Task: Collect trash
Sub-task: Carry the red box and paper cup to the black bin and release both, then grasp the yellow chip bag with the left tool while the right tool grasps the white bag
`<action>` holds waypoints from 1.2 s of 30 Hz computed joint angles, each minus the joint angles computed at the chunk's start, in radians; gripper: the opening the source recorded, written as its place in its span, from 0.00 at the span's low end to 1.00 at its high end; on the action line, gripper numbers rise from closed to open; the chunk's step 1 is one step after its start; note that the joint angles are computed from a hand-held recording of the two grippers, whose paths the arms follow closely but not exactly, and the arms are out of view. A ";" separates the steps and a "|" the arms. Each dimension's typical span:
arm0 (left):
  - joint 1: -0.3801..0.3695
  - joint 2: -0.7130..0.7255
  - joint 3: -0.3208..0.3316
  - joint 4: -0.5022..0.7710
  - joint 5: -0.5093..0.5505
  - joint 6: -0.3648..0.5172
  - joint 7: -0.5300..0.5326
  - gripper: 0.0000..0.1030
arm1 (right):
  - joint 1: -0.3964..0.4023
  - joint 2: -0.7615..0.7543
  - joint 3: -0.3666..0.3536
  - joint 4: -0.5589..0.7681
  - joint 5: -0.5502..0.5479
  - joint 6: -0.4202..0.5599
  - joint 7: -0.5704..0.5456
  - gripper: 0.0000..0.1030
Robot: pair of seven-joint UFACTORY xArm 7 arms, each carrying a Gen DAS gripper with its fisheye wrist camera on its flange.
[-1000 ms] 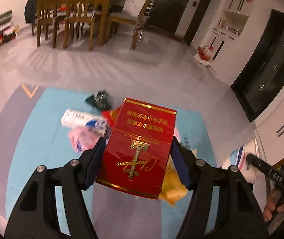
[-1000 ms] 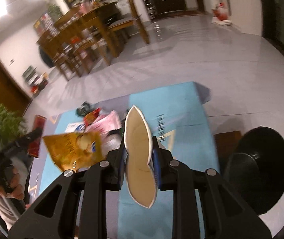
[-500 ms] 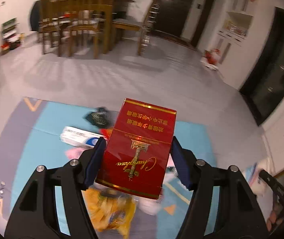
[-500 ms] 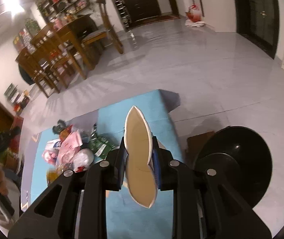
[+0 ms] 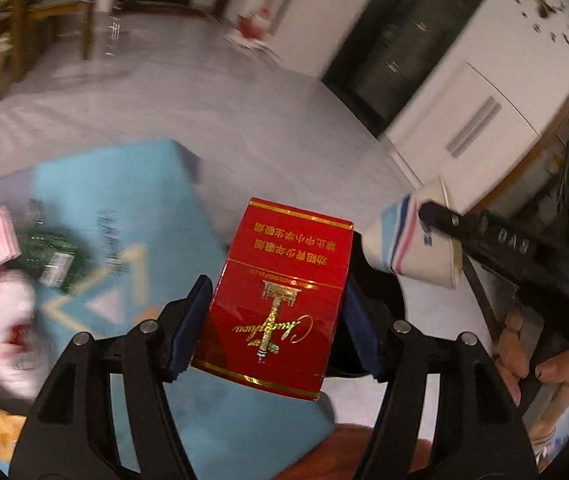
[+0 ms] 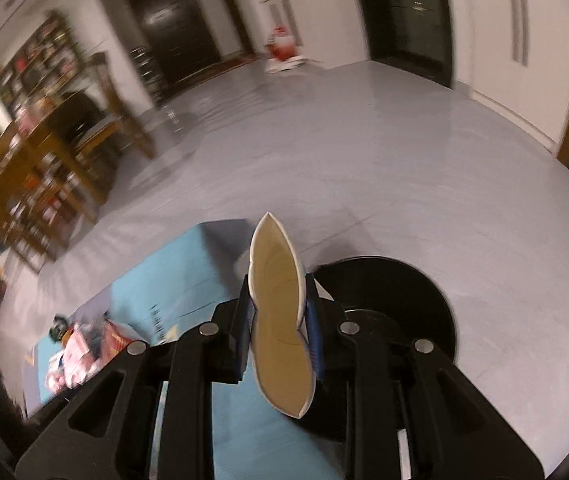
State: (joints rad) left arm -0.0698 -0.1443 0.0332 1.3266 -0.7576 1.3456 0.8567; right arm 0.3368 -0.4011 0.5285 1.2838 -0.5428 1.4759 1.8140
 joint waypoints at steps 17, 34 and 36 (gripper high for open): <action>-0.173 -0.034 -0.110 -0.146 0.106 -0.190 -0.013 0.64 | -0.081 -0.213 -0.023 -0.185 0.204 0.045 0.062 0.26; -0.165 -0.122 -0.031 -0.182 0.080 -0.208 0.044 0.97 | -0.119 -0.163 0.020 -0.122 0.138 -0.002 -0.004 0.71; -0.144 -0.121 -0.011 -0.164 0.076 -0.203 0.045 0.97 | -0.120 -0.136 0.030 -0.104 0.109 -0.029 -0.016 0.74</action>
